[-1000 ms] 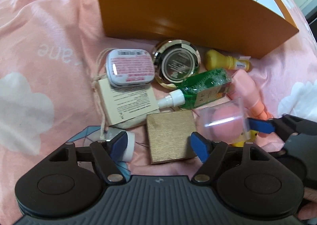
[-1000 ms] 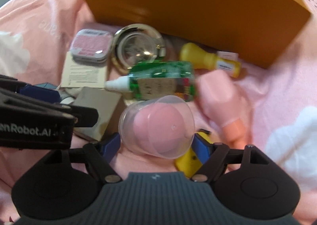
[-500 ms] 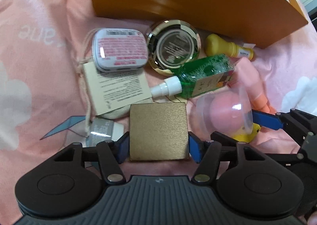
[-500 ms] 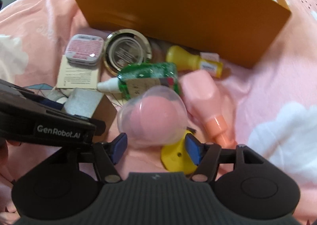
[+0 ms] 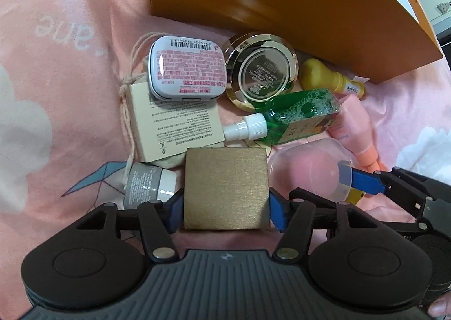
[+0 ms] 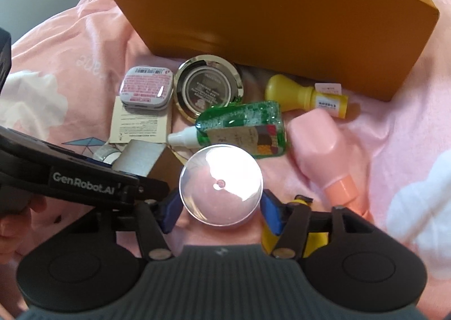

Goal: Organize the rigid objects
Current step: 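Carry block and cup into the box and open both tools to release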

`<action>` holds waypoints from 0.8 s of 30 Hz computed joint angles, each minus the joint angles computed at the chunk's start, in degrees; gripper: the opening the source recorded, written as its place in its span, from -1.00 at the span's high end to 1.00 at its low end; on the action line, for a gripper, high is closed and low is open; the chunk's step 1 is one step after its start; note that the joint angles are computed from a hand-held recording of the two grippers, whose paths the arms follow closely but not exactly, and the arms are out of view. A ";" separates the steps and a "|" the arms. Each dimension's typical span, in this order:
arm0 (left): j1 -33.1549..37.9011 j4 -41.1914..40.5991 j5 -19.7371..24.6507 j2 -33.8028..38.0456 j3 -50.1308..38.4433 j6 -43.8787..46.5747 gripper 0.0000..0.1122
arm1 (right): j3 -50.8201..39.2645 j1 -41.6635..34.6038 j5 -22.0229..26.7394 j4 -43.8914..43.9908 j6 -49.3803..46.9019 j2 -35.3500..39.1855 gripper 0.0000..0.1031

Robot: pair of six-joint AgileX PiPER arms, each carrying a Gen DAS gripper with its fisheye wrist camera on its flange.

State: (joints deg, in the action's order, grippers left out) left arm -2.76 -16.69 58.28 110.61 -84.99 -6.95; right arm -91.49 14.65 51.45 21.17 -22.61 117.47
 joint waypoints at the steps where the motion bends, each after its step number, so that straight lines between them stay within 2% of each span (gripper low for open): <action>1: -0.10 0.13 -0.01 -0.32 0.21 -0.24 -0.20 | -0.13 -0.22 0.22 0.41 0.05 0.08 -0.15; 12: -0.16 1.25 -1.71 -5.95 1.08 -0.96 -0.19 | 1.22 0.35 -1.96 -3.46 0.65 -3.70 -0.14; 16: 0.09 1.77 -1.30 -7.00 -2.51 -0.66 -0.19 | 0.69 0.34 -3.71 -5.05 0.79 -5.54 -0.14; 24: 0.08 4.12 1.10 -6.08 -14.08 0.42 -0.19 | -6.09 0.18 -3.57 -6.75 1.37 -6.50 -0.14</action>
